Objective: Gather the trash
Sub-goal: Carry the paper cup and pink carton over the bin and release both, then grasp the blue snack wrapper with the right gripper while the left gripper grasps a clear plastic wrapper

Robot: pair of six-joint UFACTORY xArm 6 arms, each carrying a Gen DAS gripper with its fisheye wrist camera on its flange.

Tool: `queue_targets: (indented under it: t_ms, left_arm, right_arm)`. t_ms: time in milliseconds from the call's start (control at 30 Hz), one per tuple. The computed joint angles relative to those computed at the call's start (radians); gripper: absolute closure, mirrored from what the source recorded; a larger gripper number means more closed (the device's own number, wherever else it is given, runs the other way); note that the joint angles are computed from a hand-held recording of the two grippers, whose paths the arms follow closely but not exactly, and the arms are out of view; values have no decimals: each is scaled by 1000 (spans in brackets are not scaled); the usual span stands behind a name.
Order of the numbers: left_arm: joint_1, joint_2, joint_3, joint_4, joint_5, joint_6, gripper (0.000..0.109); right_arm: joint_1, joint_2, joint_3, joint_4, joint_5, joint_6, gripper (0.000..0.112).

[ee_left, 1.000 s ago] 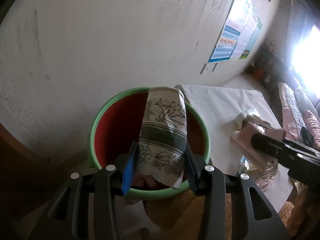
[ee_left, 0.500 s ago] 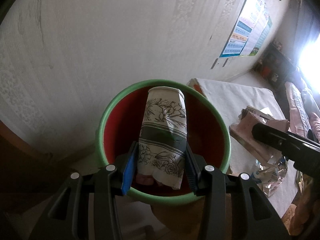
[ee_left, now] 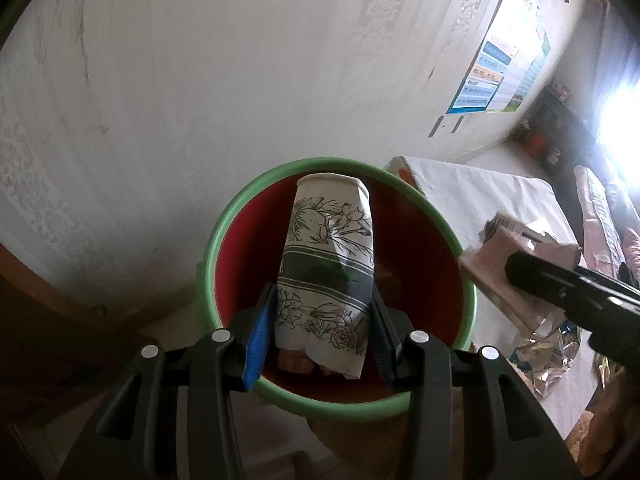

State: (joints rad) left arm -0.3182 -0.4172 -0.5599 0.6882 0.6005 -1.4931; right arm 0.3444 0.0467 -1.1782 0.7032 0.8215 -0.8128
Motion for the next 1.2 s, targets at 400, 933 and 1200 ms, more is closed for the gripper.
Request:
queue_targets:
  t_ms: [400, 933, 1200]
  left_arm:
    - [-11, -12, 4, -3, 12, -36, 44]
    - [-144, 136, -173, 49, -33, -44, 44]
    - [-221, 195, -255, 13, -36, 4, 44]
  right_arm:
    - [-28, -27, 11, 70, 13, -32, 50]
    - [-461, 24, 86, -53, 31, 247, 46]
    - [-480, 76, 46, -98, -83, 263, 46]
